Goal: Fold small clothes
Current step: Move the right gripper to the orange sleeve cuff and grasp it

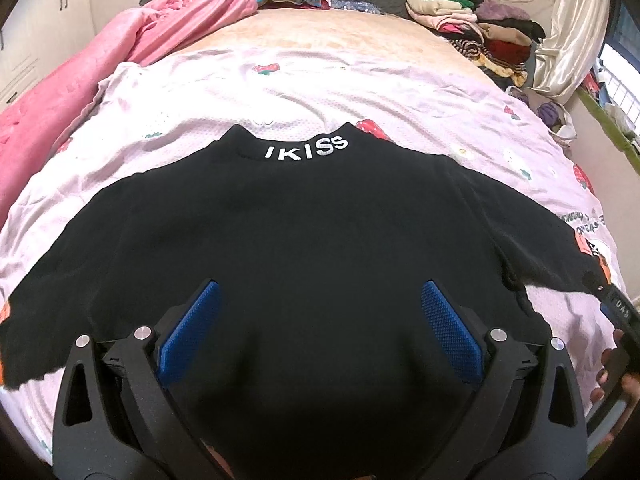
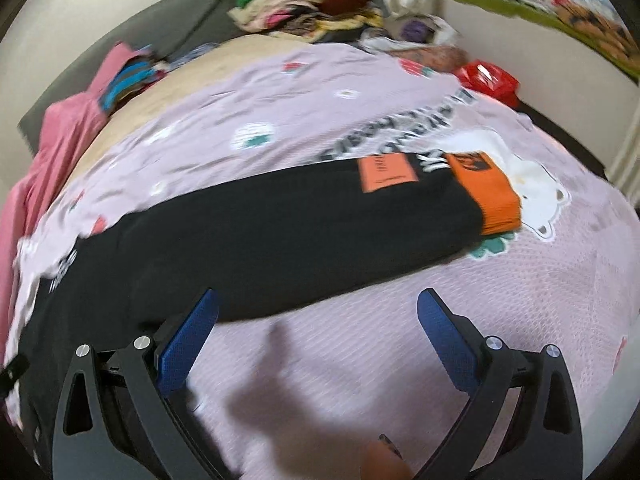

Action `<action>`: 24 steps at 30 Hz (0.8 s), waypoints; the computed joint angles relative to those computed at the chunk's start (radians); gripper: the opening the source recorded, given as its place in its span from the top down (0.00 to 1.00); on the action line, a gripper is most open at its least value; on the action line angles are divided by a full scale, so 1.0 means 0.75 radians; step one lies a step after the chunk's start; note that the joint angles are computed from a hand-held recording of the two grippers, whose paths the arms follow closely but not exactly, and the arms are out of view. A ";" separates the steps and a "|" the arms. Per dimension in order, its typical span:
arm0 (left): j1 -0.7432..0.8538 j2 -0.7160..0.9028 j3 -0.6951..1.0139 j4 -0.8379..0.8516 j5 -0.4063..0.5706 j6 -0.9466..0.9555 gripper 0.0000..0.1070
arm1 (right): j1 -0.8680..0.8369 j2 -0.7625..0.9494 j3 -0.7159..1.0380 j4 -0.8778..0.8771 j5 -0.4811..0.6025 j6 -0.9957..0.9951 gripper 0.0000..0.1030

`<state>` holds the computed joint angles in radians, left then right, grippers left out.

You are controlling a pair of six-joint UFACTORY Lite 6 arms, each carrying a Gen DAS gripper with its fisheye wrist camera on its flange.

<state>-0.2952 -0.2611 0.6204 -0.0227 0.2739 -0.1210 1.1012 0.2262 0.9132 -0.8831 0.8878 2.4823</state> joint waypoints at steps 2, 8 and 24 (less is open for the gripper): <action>-0.011 0.061 0.039 0.039 -0.012 -0.044 0.12 | -0.048 -0.046 -0.081 -0.010 -0.037 0.047 0.04; -0.019 0.198 0.128 0.056 -0.036 -0.051 0.12 | -0.208 -0.185 -0.323 -0.086 -0.184 0.217 0.04; 0.086 0.273 0.206 -0.196 -0.029 0.207 0.12 | -0.323 -0.584 -0.780 -0.585 -0.171 0.838 0.85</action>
<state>-0.2305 -0.0567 0.7747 -0.1696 0.2519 0.0340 0.8589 -0.2116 0.3286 -1.3219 0.7598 3.1109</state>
